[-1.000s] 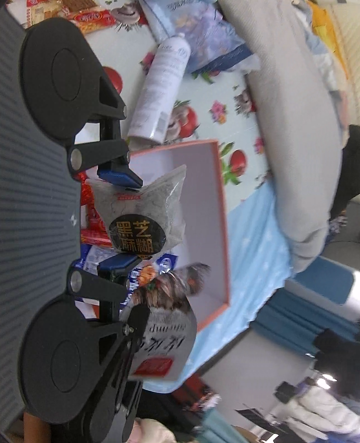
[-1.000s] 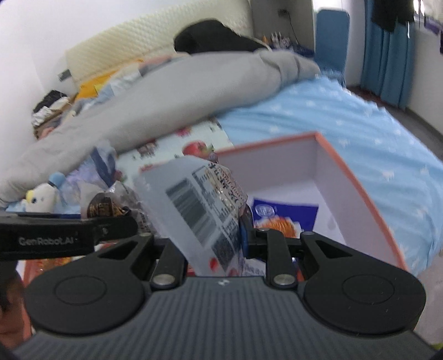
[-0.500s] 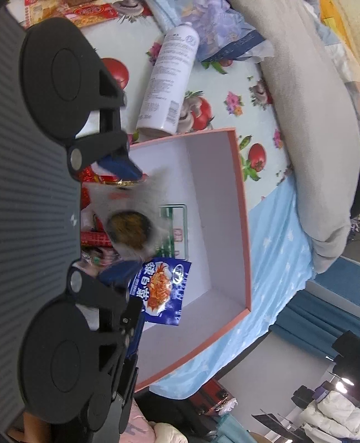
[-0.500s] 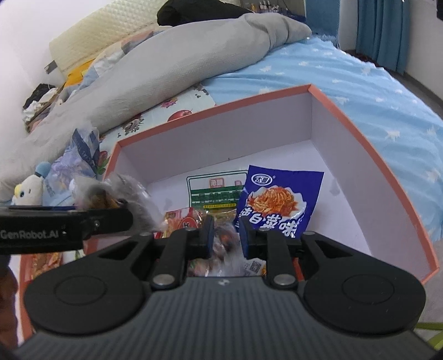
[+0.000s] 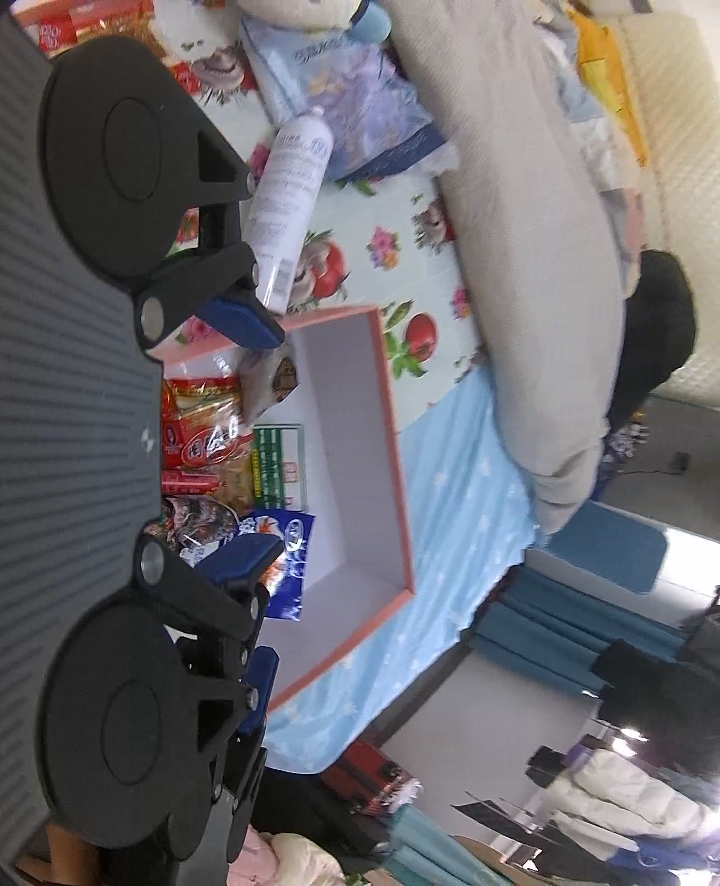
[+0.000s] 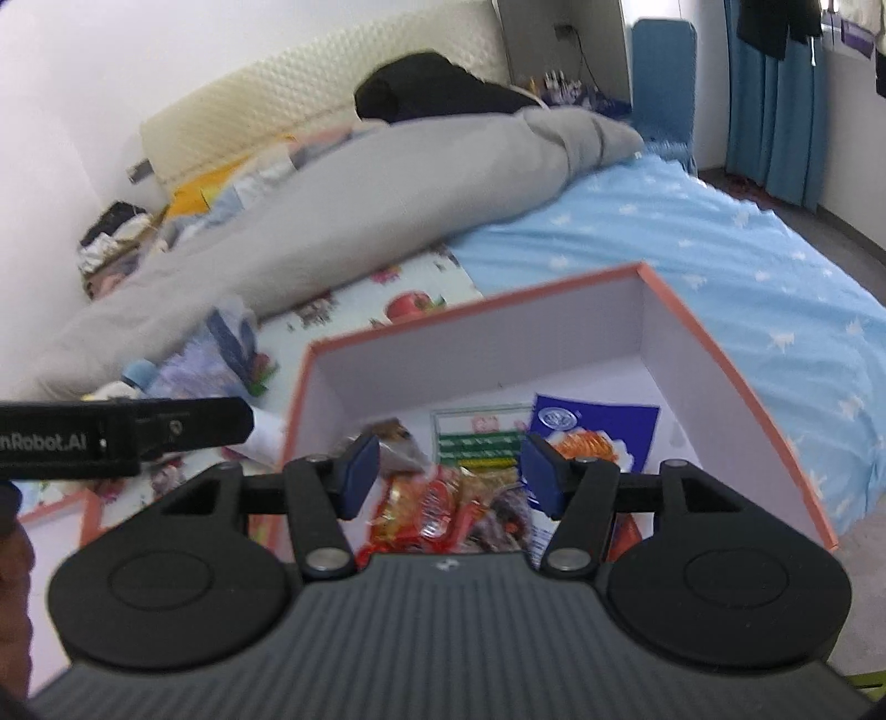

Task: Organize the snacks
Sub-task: 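Lift both tools out of the box and back over the snack pile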

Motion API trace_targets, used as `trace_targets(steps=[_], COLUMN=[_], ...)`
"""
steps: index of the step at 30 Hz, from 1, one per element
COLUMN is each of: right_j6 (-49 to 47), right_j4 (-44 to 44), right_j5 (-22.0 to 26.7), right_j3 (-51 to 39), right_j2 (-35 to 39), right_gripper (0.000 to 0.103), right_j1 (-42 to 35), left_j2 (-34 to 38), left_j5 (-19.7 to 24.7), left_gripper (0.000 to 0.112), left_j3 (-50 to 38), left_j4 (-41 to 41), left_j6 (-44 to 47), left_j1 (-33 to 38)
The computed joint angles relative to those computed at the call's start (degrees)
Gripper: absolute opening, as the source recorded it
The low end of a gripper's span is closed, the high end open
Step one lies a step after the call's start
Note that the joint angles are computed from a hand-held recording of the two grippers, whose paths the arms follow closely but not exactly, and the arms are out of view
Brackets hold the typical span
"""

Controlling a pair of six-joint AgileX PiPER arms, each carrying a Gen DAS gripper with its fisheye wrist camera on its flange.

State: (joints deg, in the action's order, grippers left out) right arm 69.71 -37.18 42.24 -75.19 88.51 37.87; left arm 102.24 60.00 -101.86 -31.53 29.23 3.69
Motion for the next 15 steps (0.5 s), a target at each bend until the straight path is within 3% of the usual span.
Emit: trace_targets(steps=[15], right_j6=[11.83], right_j4=[-13.0], right_j5=[10.2], right_j3=[-6.7], right_j2=[-1.07], right_gripper=[0.059], right_j1=[15.05], left_j2=[-12.61], left_j5=[6.33], left_gripper=[0.078], left_j3=[6.06], left_j4=[-11.4], left_j6=[11.29], left_j1=[16.9])
